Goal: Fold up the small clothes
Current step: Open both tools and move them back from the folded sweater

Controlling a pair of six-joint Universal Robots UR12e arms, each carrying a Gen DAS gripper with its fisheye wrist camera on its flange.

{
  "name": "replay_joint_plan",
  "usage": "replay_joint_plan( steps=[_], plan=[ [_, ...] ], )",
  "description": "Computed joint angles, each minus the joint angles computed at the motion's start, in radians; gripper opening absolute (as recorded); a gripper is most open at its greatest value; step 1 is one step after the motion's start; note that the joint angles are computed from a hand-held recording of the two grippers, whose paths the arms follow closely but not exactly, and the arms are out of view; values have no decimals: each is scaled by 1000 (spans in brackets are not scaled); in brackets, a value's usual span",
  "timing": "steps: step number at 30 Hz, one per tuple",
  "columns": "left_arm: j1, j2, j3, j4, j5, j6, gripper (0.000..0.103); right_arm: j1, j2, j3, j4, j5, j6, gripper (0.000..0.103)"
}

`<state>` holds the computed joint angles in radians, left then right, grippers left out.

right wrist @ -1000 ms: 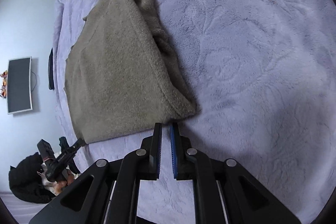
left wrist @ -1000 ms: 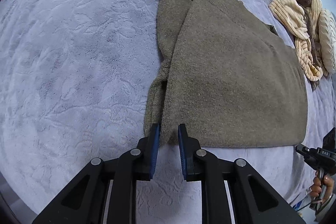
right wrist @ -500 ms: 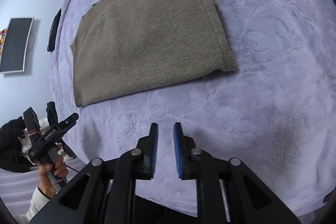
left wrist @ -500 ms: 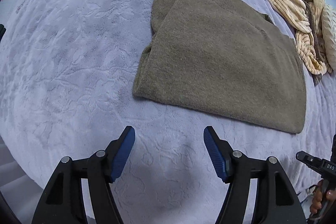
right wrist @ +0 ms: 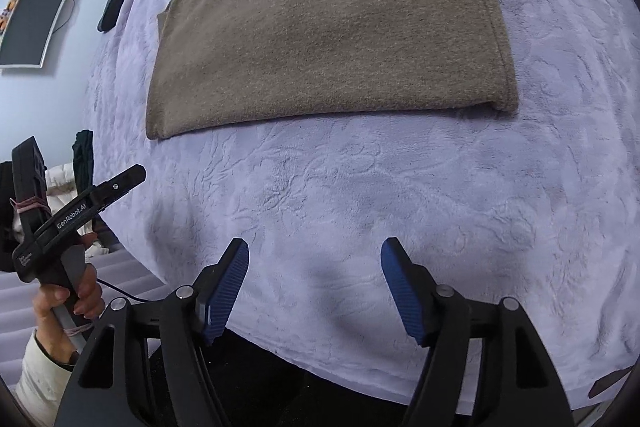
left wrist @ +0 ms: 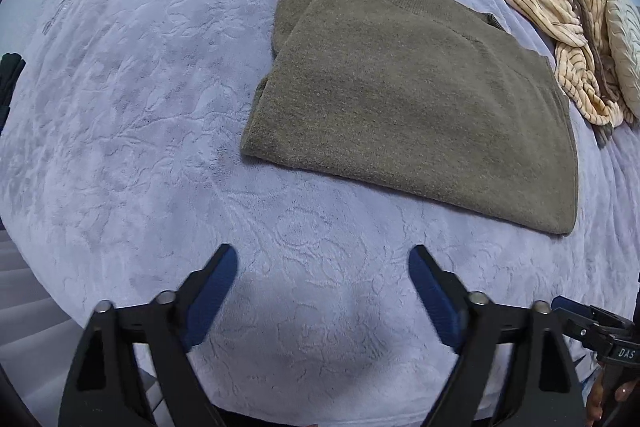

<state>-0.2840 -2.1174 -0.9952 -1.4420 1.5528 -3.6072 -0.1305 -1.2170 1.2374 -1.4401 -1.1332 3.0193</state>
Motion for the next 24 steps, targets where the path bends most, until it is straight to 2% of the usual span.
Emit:
replay_joint_plan(
  steps=[5,8,13,18,20,24],
  plan=[
    [5,7,-15,10,-22,-1,96,9,-1,-3,-6,-11,0,80],
    [11,5,-19,4,-45,7,96,19,-5,2,-26,-46,7,83],
    [29,3,-32,4,-94,31,96,47,-14,14,-79,-122,44,96],
    [54,-3,-40,-7,-151,98,96,75,-14,18,-94,-134,111,96],
    [69,-4,-45,-11,-197,132,96,89,-12,19,-94,-134,138,96],
    [95,4,-65,3,-255,159,96,119,-2,14,-86,-129,187,96]
  ],
)
